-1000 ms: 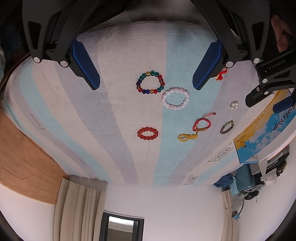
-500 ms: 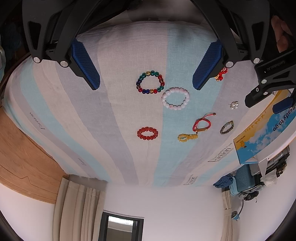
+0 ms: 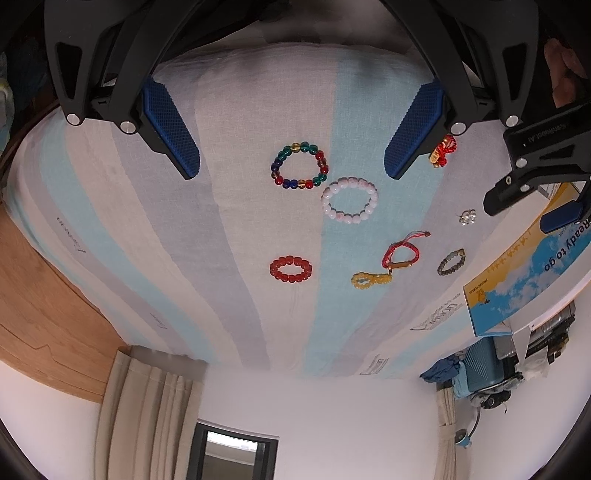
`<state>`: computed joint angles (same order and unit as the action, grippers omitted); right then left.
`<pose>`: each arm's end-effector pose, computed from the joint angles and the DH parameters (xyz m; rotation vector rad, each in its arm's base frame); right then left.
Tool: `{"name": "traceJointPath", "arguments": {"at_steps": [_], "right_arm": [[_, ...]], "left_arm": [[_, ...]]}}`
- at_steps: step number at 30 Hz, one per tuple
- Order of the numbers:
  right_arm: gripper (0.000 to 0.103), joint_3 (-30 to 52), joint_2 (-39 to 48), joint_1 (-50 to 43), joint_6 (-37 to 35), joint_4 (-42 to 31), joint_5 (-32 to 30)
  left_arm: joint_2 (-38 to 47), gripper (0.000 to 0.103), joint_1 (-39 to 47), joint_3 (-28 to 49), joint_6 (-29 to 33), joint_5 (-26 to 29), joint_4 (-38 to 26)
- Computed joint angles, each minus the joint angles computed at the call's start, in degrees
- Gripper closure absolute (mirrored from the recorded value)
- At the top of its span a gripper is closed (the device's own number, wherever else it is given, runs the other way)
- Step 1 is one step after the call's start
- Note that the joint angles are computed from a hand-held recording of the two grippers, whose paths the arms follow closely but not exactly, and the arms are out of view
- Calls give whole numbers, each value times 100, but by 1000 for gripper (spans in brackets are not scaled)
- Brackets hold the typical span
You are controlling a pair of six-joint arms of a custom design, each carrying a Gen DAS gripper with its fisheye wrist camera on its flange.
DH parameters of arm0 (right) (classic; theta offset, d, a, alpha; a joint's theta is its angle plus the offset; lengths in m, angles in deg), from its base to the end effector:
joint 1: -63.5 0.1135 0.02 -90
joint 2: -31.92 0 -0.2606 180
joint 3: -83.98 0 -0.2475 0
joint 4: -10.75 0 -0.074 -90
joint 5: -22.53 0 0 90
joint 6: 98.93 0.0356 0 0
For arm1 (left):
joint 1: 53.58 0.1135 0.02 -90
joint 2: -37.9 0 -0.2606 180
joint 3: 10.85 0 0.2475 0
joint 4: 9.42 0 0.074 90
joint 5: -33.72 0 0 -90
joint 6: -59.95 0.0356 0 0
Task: Organize jewelry
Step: 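Grasp the red knotted charm with the left tool while the right tool grasps the multicolour bracelet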
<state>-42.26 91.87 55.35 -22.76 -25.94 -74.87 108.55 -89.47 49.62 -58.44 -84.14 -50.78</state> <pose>0.2141 -0.0260 0.2380 -0.1796 2.3049 -0.0454 0.2065 -0.1289 0.2330 -0.0487 2.3356 0.0569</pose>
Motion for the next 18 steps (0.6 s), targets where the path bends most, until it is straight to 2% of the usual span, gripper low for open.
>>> {"name": "traceJointPath", "arguments": {"at_steps": [10,18], "right_arm": [[7,524,1482,-494,-681,325,-100],[7,794,2705,-506,-800,664,5]], "left_arm": [[1112,6,320,108,508,745,592],[2093,8,343,339,706,1097,1048]]}}
